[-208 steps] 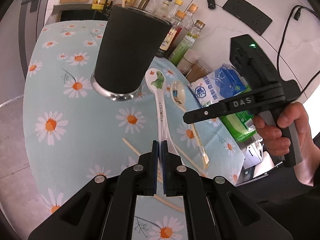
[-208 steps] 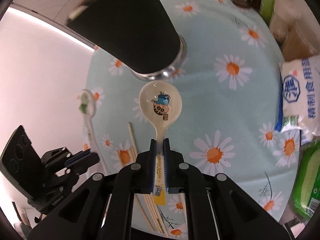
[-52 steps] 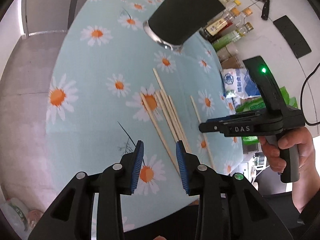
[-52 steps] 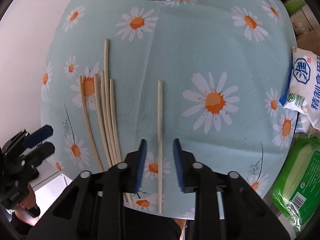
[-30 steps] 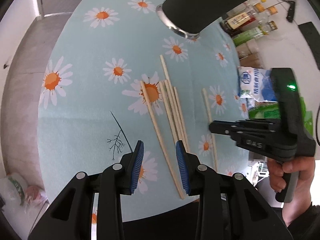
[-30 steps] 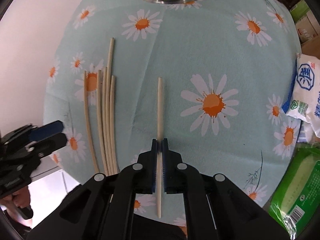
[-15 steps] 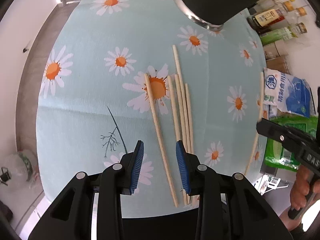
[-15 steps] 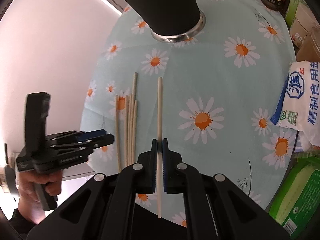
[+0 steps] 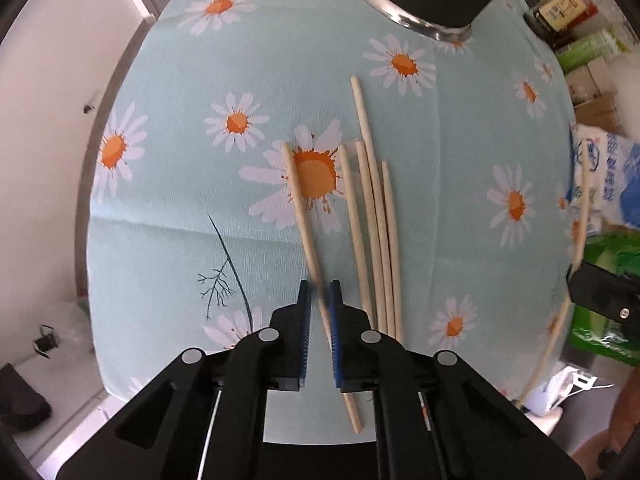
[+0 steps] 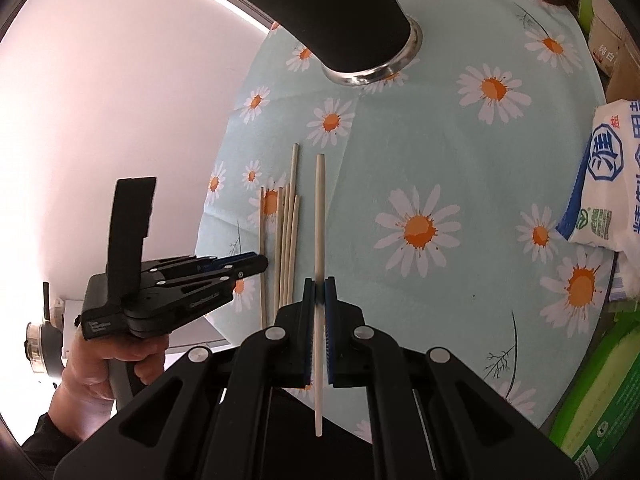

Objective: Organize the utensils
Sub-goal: 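Grasp another wooden chopstick with the left tool while the right tool holds its chopstick, then lift both chopsticks upright and carry both tools over the black holder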

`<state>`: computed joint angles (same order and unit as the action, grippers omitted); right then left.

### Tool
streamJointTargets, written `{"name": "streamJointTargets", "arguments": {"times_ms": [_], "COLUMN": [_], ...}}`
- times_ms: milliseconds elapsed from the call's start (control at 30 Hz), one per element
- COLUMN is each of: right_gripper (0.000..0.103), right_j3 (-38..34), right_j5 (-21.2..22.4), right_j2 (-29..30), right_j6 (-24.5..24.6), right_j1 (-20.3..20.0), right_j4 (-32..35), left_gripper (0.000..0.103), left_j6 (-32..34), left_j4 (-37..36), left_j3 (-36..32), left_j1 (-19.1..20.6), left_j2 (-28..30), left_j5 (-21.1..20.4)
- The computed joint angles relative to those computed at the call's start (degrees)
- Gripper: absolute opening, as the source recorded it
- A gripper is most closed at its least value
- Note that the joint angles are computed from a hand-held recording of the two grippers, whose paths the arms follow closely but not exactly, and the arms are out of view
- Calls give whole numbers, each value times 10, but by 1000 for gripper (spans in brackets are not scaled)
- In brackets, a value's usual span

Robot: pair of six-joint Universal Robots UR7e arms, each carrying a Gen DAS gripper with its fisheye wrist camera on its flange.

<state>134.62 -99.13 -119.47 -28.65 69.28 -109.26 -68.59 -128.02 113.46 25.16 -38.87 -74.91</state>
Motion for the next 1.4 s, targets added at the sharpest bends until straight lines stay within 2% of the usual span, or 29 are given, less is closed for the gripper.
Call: {"name": "streamJointTargets", "arguments": {"times_ms": [300,500,700,867,967,1133,1200,1333,1400], "right_gripper": [6,6,6,6,6,6,6,6,6], "right_j3": [4,11,22,32,35,33,31,19,9], "right_j5": [4,-7,-24,-40,-17,-31,-19,-48,-57], "right_j2": [-6,0,11,22,30,57,62,92,107], "right_j6": [-8,7,43,97,124,169,179,193,192], "right_j1": [-4,13,42,73,76,128,137,187,207], "right_j4": [-2,-23,-63,-101,-130,-187,-203,-256,-283], "left_gripper": [4,4,4,4,4,4,4,4,4], "left_j6": [-6,11,53,101,142,209,235,287,320], "left_j4": [-14,-61,-93,-132,-158,-180,-192,-225,-236], "left_j3": [-8,38,57,73,77,58,49,31,19], "left_j1": [-2,2,3,6,13,22,28,36,35], "left_j2": [12,-26,-59,-91,-107,-117,-118,-119,-119], "left_j5": [3,6,14,10,8,11,12,13,28]}}
